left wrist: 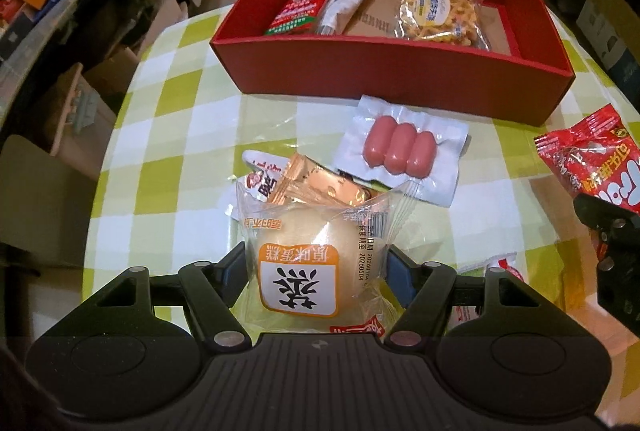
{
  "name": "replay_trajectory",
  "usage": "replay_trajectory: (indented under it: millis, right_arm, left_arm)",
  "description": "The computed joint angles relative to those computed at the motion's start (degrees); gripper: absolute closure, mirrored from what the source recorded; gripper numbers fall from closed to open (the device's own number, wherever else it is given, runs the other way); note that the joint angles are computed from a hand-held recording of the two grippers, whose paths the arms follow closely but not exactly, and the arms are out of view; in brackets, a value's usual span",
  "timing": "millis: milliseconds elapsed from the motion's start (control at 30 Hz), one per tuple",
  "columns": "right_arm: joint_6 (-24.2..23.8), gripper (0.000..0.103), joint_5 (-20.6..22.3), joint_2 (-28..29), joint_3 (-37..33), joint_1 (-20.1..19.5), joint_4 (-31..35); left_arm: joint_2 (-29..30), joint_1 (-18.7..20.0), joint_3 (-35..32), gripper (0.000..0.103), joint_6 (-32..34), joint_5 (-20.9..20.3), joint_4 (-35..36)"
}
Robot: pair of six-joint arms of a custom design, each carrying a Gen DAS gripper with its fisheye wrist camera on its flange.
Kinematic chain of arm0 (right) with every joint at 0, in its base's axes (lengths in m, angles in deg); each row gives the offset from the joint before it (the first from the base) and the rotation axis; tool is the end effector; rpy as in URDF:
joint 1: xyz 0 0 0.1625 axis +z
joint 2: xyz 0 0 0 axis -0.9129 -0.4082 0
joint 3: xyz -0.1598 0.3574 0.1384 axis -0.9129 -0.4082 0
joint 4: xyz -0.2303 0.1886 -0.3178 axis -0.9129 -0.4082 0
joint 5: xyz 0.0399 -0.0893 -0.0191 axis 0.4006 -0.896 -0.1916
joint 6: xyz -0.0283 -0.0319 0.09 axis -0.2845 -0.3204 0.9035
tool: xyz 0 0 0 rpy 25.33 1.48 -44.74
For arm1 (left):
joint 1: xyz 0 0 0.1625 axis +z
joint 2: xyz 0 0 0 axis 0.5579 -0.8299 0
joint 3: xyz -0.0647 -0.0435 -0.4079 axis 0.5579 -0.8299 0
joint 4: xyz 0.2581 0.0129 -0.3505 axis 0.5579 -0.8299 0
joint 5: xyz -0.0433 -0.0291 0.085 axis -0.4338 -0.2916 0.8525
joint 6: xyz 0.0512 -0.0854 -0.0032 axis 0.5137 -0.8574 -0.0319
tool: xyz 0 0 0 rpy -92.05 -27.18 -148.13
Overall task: Organize snacks
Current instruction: 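Carry the Trolli bag and bun bag over the red box with both tools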
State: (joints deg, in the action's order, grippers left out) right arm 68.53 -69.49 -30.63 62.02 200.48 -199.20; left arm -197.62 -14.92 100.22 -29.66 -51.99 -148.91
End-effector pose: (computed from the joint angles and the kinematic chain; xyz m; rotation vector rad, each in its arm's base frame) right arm 0.3427 -0.2609 0.0006 0.8738 -2.1933 0.3762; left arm -0.0969 -0.2340 0.2245 0.0208 2.0893 -0.4369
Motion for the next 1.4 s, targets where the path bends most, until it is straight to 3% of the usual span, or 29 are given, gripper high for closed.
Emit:
replay_trajectory:
  millis: [300,700,1067,1233,1400]
  right_arm:
    - [-1.50,0.041,0.21,-0.62,-0.50,-1.01,-4.68]
    - [-5.03,0.041,0.03,2.38,-5.01,-1.56,-12.32]
    - [-10.00,0.041,0.59,9.23,-11.89,-5.81,-16.87]
    - [-11.50,0.041,1.40,11.93,-14.56,-7.38,-18.19]
    - [-12.47,0.041,1.57,14.20,-16.55,-8.35,-19.80]
  left_arm:
    - [0.28,0.69,-2.10,0.028,-0.10,3.47,0.02]
    - [4.19,5.33,-5.55,0.028,1.60,10.98,-2.91]
    - [12.03,15.23,-9.19,0.028,9.46,21.83,-13.53]
    - [14.65,19.83,-9.55,0.028,15.15,24.31,-21.12]
    - [16.87,22.24,-9.90,0.028,17.63,27.06,-23.81]
